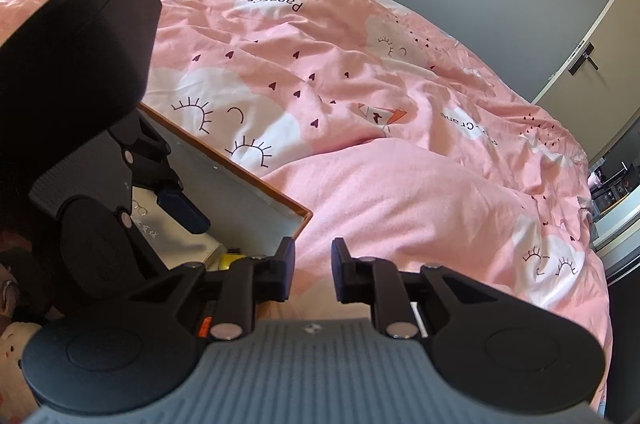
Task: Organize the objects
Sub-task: 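Lower the yellow round item into the box with the left tool and release it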
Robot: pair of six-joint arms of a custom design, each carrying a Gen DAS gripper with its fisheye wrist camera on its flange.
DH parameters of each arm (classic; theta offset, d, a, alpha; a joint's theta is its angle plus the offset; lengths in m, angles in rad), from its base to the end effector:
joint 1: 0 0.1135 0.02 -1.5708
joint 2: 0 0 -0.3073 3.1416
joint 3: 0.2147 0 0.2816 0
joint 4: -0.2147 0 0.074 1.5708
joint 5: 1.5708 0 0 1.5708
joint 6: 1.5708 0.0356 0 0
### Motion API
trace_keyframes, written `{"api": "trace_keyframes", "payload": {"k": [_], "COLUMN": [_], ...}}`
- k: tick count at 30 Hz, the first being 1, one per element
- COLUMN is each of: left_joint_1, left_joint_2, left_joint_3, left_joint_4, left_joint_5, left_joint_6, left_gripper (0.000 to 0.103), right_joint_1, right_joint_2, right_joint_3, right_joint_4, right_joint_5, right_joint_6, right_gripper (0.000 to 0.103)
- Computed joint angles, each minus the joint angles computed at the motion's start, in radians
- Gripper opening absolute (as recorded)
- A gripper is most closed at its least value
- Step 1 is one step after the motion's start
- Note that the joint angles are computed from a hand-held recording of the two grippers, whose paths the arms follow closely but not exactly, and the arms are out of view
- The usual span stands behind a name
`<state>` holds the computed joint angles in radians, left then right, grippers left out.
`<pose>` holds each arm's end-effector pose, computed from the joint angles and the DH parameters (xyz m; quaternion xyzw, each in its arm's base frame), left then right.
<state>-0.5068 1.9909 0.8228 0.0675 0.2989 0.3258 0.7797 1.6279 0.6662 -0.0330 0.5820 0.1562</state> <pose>0.3073 -0.1826 0.0682 0.4206 0.8655 -0.1650 0.2163 0.2276 0.1975 0.1420 -0.2041 0.8992 -0.1228 0.3670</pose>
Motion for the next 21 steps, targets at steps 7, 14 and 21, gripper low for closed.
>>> {"api": "trace_keyframes", "payload": {"k": [7, 14, 21], "left_joint_1": [0.010, 0.054, 0.118], "left_joint_2": [-0.118, -0.360, -0.745], "left_joint_3": [-0.089, -0.233, -0.414], "left_joint_4": [0.025, 0.021, -0.072], "left_joint_5": [-0.030, -0.090, -0.128], "left_joint_6": [-0.002, -0.016, -0.055], "left_gripper": [0.074, 0.074, 0.074], "right_joint_1": [0.038, 0.158, 0.337], "right_joint_2": [-0.026, -0.094, -0.150], "right_joint_3": [0.008, 0.042, 0.084], "right_joint_4": [-0.038, -0.159, -0.282], "right_joint_5": [0.015, 0.066, 0.132], "right_joint_6": [0.024, 0.126, 0.336], "right_gripper": [0.020, 0.027, 0.039]}}
